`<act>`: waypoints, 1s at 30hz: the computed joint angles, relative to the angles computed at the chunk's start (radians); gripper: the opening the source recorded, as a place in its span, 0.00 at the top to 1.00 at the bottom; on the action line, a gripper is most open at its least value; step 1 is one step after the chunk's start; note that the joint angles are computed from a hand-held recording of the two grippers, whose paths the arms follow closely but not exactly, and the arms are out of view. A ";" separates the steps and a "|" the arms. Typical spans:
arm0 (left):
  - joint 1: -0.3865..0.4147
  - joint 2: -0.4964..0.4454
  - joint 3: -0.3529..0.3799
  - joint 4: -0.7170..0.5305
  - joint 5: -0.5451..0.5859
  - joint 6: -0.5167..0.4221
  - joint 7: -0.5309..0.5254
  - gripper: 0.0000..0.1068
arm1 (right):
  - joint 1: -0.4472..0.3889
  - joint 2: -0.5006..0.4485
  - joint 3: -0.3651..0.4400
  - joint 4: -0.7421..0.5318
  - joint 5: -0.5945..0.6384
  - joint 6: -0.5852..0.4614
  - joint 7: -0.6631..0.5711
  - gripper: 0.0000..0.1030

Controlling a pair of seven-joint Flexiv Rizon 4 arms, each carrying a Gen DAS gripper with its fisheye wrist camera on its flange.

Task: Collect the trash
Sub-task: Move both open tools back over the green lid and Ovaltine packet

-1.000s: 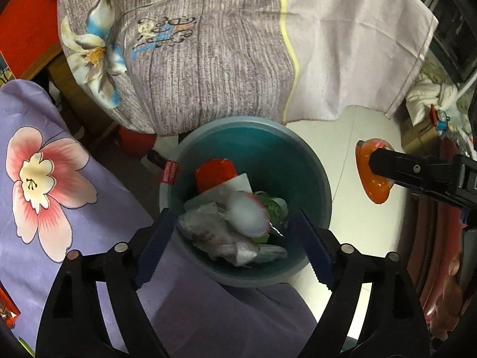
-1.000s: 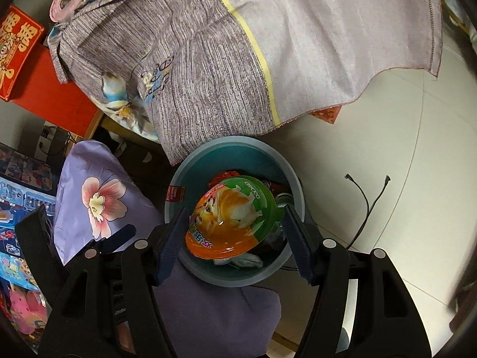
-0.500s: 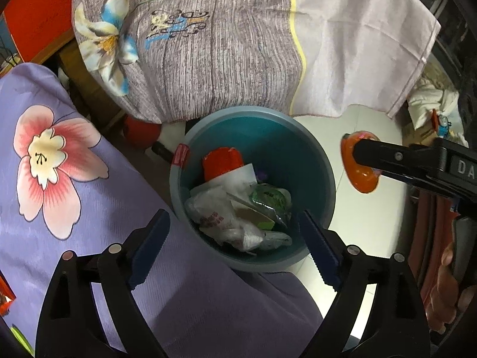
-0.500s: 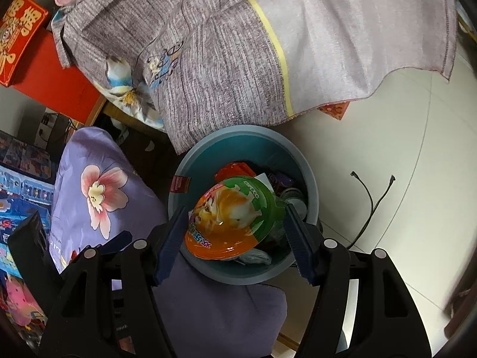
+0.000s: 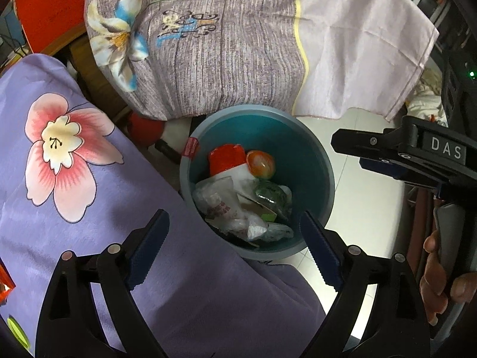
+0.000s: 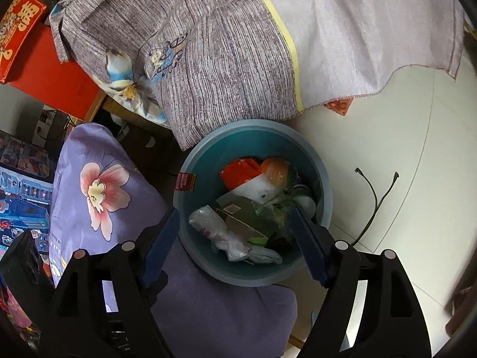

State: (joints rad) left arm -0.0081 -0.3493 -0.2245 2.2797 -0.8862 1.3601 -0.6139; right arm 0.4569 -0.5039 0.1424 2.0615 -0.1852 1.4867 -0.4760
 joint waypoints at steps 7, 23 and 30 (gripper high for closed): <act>-0.001 0.028 -0.003 0.026 -0.056 -0.002 0.037 0.16 | 0.017 0.019 -0.001 0.015 0.004 -0.010 0.022 0.25; -0.082 0.140 0.082 0.120 -0.278 0.021 0.183 0.13 | 0.112 0.058 -0.033 0.034 -0.078 -0.021 0.110 0.23; -0.104 0.195 0.151 0.186 -0.385 0.033 0.261 0.11 | 0.130 0.023 0.022 -0.023 -0.088 -0.052 0.098 0.23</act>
